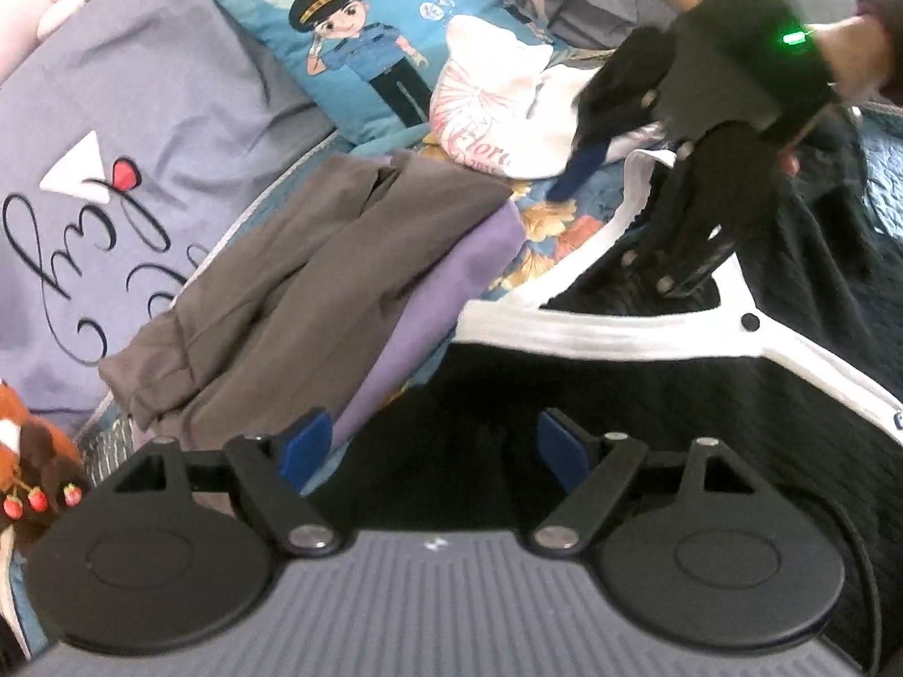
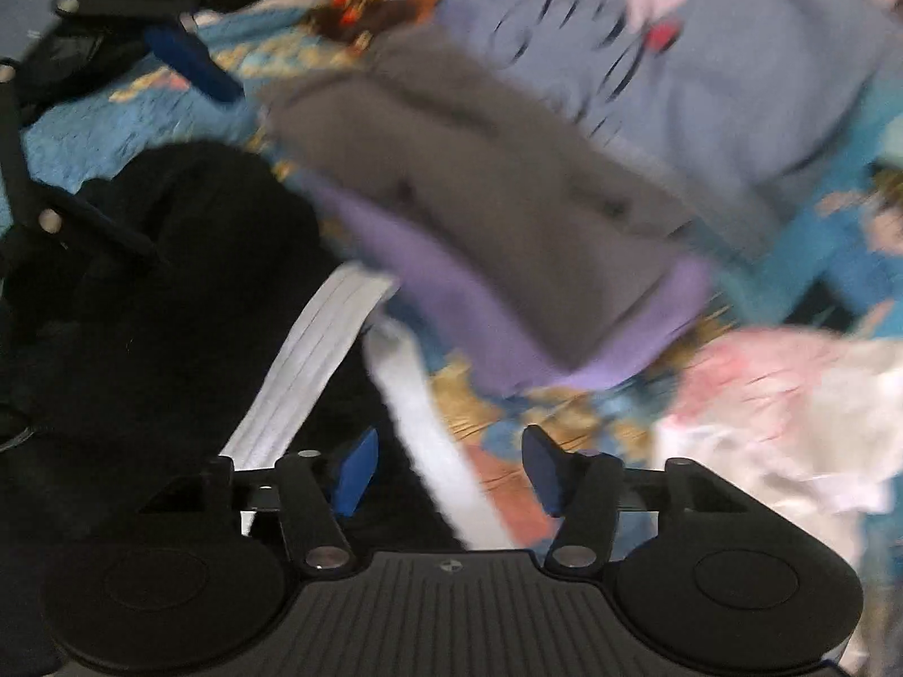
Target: Fold clothes
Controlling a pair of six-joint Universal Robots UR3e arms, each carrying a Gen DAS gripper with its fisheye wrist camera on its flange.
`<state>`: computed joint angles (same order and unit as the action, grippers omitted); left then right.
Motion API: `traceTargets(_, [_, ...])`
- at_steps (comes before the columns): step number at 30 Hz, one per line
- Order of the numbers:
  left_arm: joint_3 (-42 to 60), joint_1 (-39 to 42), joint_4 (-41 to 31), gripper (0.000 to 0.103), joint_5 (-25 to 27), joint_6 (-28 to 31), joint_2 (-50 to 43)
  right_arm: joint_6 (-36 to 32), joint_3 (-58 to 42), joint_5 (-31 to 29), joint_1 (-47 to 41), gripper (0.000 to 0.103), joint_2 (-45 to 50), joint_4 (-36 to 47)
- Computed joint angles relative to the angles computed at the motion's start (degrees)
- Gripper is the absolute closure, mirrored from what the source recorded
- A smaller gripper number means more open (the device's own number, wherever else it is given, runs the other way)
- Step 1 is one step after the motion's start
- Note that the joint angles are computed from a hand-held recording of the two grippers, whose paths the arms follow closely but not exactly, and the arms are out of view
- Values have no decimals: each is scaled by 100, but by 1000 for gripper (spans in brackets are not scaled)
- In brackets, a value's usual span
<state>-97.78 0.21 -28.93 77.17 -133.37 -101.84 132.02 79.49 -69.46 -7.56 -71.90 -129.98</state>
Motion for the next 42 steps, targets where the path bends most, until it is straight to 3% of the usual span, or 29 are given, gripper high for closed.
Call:
traceTargets(1, [-51,76,14,20,-63,-6,35,1,-379,-2,25,65,210,392])
traceTargets(3, [-141,219,28,20,-187,-33,101,75,-632,-75,74,90,321,473])
traceTargets(4, [-185,283,29,20,-240,-54,135,112,-760,-112,99,97,378,513])
traceTargets(11, [-484,327,228,19,-246,-141,296,481,-1309,-687,447,101,679,-74])
traceTargets(14, [-489,273,305,17,-186,-184,282,543,-1639,-1033,607,99,973,-48])
traceTargets(16, [-472,217,348,17,-112,-240,263,775,-2221,-1256,684,87,1320,582])
traceTargets(17, [-461,196,338,17,-90,-250,271,911,-2426,-1261,657,87,1430,866])
traceTargets(21, [-534,183,383,11,-85,-145,382,1765,-1875,-592,202,67,911,501])
traceTargets(25, [-605,244,451,10,32,-166,388,1970,-1107,483,-250,50,264,314])
traceTargets(29, [-736,347,431,10,99,-363,477,1897,-1522,1423,-352,50,524,1604])
traceTargets(33, [-1035,537,352,10,-81,-192,800,2486,-1579,1644,-205,50,933,1437])
traceTargets(37, [-1238,694,322,10,-107,-74,979,2744,-1297,2416,-252,50,1084,1160])
traceTargets(42, [-1351,870,297,10,-162,-189,1047,2045,-973,2998,-176,49,957,1089])
